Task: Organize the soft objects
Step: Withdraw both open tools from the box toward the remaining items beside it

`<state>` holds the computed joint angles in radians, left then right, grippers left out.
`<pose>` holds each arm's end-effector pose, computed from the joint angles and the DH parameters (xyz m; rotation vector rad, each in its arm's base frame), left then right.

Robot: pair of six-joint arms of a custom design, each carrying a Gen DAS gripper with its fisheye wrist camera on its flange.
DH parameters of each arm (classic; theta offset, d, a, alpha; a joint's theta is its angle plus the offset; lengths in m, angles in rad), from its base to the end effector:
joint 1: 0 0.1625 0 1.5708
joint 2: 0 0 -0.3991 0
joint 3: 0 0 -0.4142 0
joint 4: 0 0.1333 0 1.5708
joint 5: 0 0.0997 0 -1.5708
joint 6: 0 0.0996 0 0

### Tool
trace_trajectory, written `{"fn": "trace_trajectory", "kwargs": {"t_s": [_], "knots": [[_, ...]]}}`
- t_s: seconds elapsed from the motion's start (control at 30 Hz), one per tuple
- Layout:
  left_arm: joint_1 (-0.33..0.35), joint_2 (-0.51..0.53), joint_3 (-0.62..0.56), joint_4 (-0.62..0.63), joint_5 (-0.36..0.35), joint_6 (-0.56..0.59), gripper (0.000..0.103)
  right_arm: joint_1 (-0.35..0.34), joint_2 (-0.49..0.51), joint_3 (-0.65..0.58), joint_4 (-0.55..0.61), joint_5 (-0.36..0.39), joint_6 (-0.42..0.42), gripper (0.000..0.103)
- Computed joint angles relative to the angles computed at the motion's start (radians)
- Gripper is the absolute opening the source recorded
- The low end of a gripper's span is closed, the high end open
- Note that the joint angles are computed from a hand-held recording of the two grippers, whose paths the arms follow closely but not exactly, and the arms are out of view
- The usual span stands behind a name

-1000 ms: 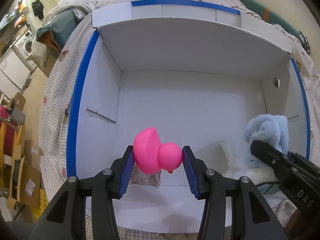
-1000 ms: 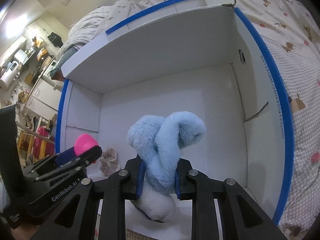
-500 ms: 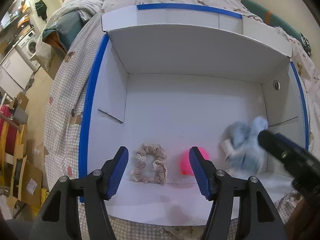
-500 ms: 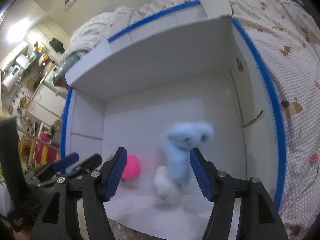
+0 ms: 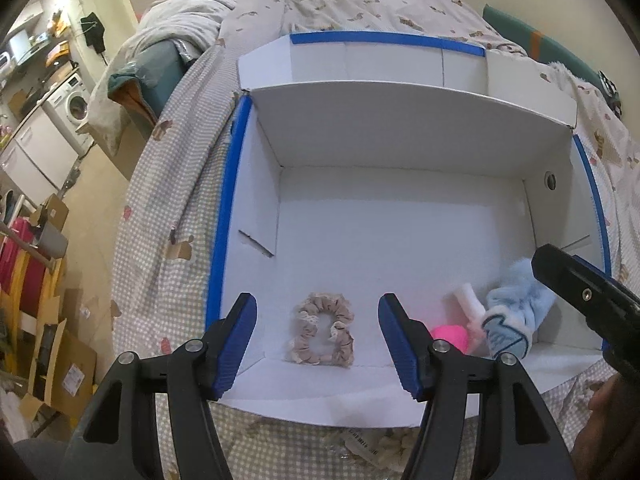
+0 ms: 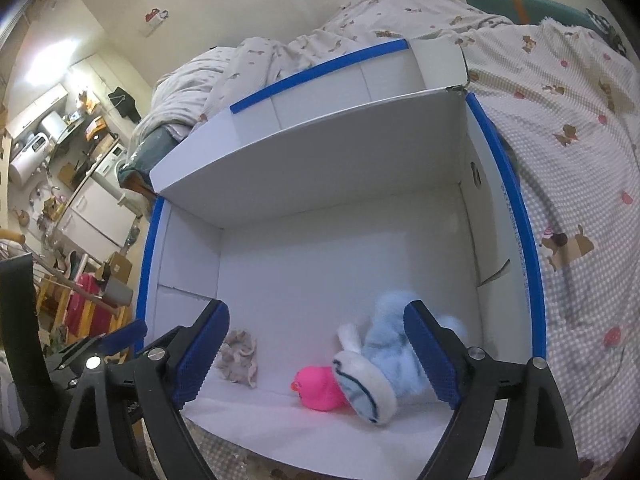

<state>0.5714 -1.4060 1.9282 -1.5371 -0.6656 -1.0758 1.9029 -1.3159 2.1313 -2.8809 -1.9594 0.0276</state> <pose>-0.2865 -0.4358 0.2447 0.2171 2.1713 -0.5916 0.2586 -0.4567 0.2134 0.2816 -2.7355 0.7791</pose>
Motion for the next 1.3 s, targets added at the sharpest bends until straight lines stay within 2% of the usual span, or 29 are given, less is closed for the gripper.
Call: {"fn": "trace_trajectory", "kwargs": {"t_s": [0.3, 0.83, 1.3], "knots": [[-0.028, -0.043, 0.007, 0.06, 0.009, -0.041, 0.06, 0.012, -0.04, 0.029, 0.001, 0.016, 0.001, 0.095], [-0.078, -0.136, 0.036, 0.149, 0.007, -0.114, 0.06, 0.053, -0.098, 0.081, 0.007, -0.021, -0.005, 0.095], [-0.111, -0.24, 0.122, 0.173, -0.031, -0.163, 0.06, 0.092, -0.168, 0.165, 0.047, -0.052, 0.007, 0.095]]}}
